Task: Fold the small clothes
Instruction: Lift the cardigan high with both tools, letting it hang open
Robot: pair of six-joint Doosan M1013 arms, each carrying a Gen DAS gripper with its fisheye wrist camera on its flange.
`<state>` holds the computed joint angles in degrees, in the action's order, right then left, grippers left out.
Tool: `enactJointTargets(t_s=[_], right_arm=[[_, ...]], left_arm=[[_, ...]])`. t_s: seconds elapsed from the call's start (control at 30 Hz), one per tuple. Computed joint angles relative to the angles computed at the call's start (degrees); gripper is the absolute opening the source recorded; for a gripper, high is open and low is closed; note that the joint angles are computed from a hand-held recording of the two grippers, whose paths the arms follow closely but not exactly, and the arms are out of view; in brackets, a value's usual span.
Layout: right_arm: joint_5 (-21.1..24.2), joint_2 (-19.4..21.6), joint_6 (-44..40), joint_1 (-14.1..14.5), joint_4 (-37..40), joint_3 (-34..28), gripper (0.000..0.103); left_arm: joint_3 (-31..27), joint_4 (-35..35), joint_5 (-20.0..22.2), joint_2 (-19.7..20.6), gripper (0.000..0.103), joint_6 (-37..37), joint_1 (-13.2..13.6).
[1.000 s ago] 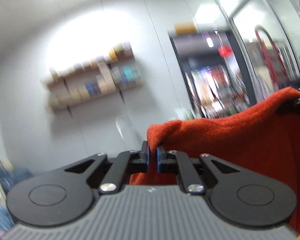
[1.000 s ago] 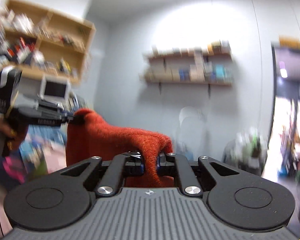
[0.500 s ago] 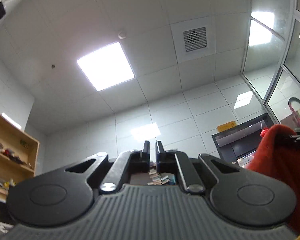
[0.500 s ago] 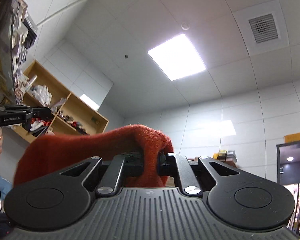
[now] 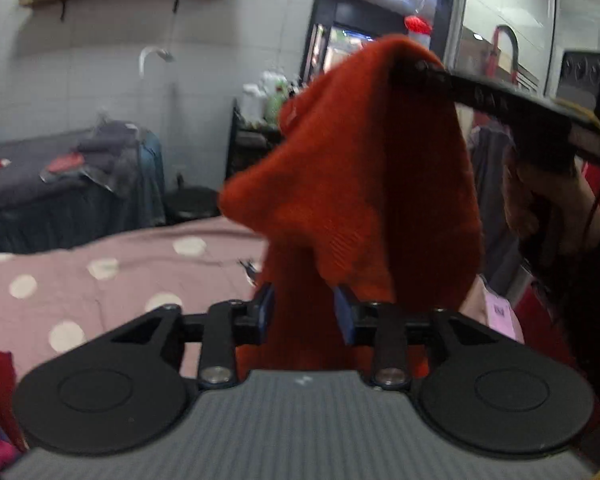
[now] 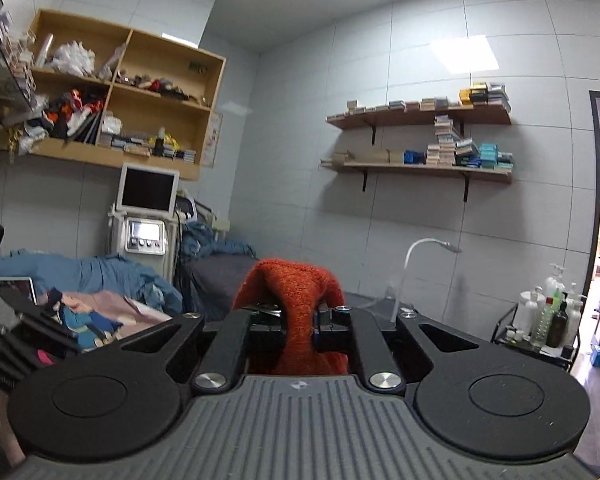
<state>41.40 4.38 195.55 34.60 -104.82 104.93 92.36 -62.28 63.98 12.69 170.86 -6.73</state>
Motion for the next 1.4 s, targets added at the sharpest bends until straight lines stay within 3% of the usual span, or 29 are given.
enactJointTargets(t_s=[0.03, 0.2, 0.27, 0.33, 0.4, 0.5, 0.6, 0.77, 0.83, 0.93, 1.1, 1.23, 1.37, 1.4], right_arm=[[0.48, -0.31, -1.12, 0.54, 1.33, -0.11, 0.018], [2.24, -1.7, -0.54, 1.41, 1.85, 0.36, 0.018], [1.62, -2.13, 1.99, 1.29, 0.72, 1.0, 0.018], [1.66, -2.12, 3.24, 1.36, -0.03, 1.34, 0.018], [2.63, -1.99, 2.68, 1.87, 0.81, 1.2, 0.018], [3.59, -2.16, 3.12, 2.54, 1.39, 1.76, 0.018], [5.33, -2.78, 2.87, 3.61, 2.46, 2.48, 0.018], [9.3, -4.76, 1.82, 6.3, 1.08, 4.4, 0.018], [9.59, -6.14, 3.78, 7.47, -1.14, 5.45, 0.018], [9.42, -8.42, 8.44, 9.49, -9.25, 7.18, 0.018], [16.43, -9.42, 7.14, 14.34, -20.47, 6.67, 0.018], [17.47, -10.25, 5.59, 14.29, -27.59, 5.16, 0.018], [15.05, -9.88, 7.97, 11.01, -30.38, 3.56, 0.018], [14.62, -9.44, 8.02, 10.02, -29.74, 3.27, 0.018]], left_arm=[[-0.14, 0.91, 1.81, 0.79, 0.08, -1.51, -0.47], [-2.7, -2.58, 8.32, 5.39, 0.097, -3.9, 0.26], [-3.77, -2.15, 8.28, 6.21, 0.093, -4.49, 0.33], [-6.2, 1.16, 11.88, 7.2, 0.078, -6.39, 0.77], [-6.45, 1.66, 13.65, 7.57, 0.075, -7.11, 0.5], [-4.04, 1.43, 6.78, 6.55, 0.009, -7.45, -0.61], [-4.76, 0.6, 4.21, 6.99, 0.006, -10.2, -0.21], [-0.7, -15.34, -8.77, 0.94, 0.006, 6.79, 3.0], [-0.7, -23.13, -8.74, -0.94, 0.006, 12.12, 5.27], [-0.95, -30.63, -4.17, -3.59, 0.006, 18.0, 8.7], [5.41, -47.6, 3.28, -10.95, 0.006, 36.8, 12.74], [7.04, -53.51, 7.79, -15.07, 0.007, 39.87, 14.87], [8.91, -53.83, 3.54, -17.84, 0.007, 42.24, 13.41], [8.79, -52.7, 0.66, -17.0, 0.007, 42.95, 11.4]])
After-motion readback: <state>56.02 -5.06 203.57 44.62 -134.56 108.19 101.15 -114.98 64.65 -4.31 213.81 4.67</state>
